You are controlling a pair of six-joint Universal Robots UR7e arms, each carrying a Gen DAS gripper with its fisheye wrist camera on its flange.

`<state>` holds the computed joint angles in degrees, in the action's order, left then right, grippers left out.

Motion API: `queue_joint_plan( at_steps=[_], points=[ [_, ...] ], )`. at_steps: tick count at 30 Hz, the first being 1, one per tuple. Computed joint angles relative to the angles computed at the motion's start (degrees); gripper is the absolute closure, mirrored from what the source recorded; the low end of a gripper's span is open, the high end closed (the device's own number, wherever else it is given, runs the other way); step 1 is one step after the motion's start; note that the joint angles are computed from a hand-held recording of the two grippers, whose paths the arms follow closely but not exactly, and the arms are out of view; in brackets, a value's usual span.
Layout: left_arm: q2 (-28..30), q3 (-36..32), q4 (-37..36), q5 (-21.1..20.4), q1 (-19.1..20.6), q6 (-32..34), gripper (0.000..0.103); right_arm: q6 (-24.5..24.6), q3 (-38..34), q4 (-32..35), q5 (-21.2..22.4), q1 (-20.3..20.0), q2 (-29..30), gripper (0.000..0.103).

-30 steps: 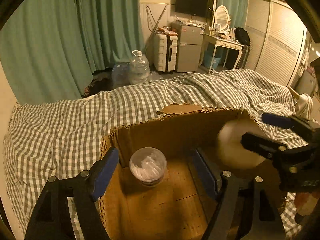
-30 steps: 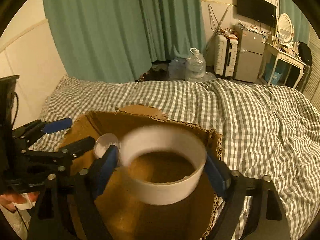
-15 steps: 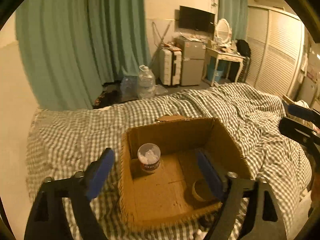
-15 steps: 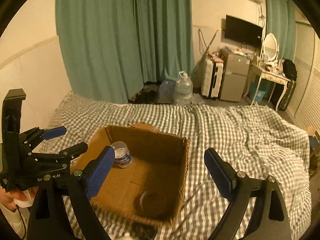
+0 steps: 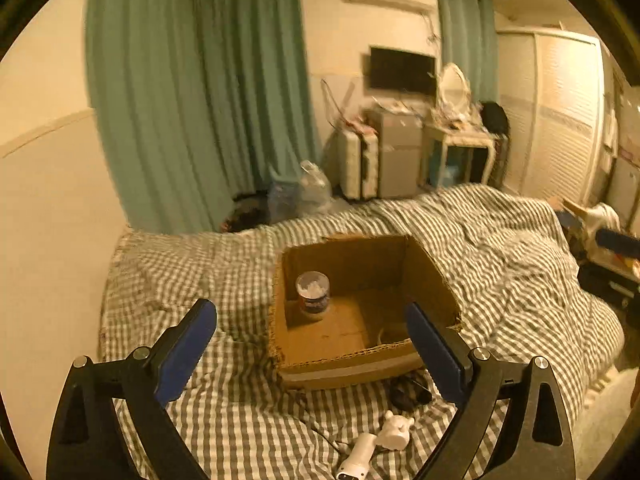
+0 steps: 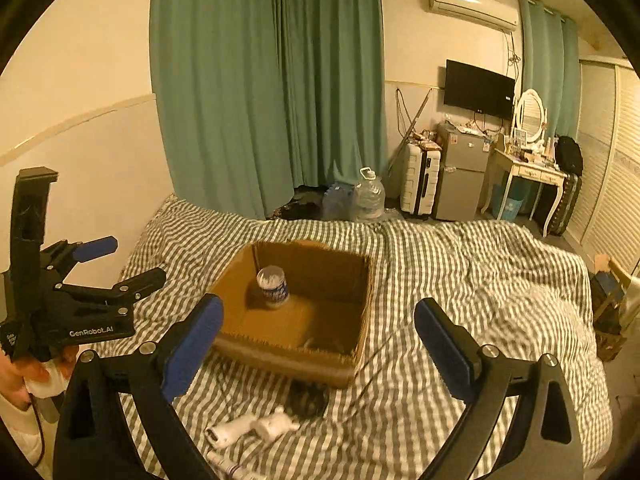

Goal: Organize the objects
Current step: 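Lift both tools out of the box and move them back toward the remaining items, then grasp the white plug device with the left tool while the right tool grasps the white figurine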

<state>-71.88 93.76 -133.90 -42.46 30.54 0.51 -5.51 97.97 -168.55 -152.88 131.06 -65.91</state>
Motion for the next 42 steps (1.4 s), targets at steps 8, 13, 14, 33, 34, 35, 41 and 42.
queue_joint_plan(
  at_steps=[8,13,14,33,34,35,41,42],
  points=[
    [-5.39,11.73,-11.28,3.92,-3.74,4.79,0.005,1.00,7.92,-4.56,0.76,0.15,-1.07,0.007],
    [-5.72,15.19,-13.17,3.95,-3.44,3.98,0.005,-1.64,11.22,-9.64,0.00,-0.74,-0.04,0.007],
    [-5.73,15.73,-12.69,3.21,-2.99,3.05,0.005,-1.60,11.84,-9.67,0.27,-1.06,-0.21,0.007],
    [0.49,23.52,-6.03,1.37,6.03,-5.18,0.005,3.02,21.21,-11.69,7.72,-12.09,0.24,0.007],
    [0.74,23.78,-5.30,0.85,6.44,-5.40,0.005,3.08,21.63,-11.99,7.98,-12.61,0.32,0.007],
    [1.01,24.14,-4.55,0.20,6.82,-5.61,0.005,3.11,22.05,-12.59,7.94,-13.05,0.70,0.007],
    [2.65,23.73,0.55,-2.50,8.40,-6.84,0.007,5.33,23.90,-11.47,9.61,-15.81,1.19,0.007],
    [2.97,23.37,1.54,-3.26,8.79,-6.96,0.009,5.28,24.16,-11.90,9.88,-16.00,1.19,0.007]
  ],
)
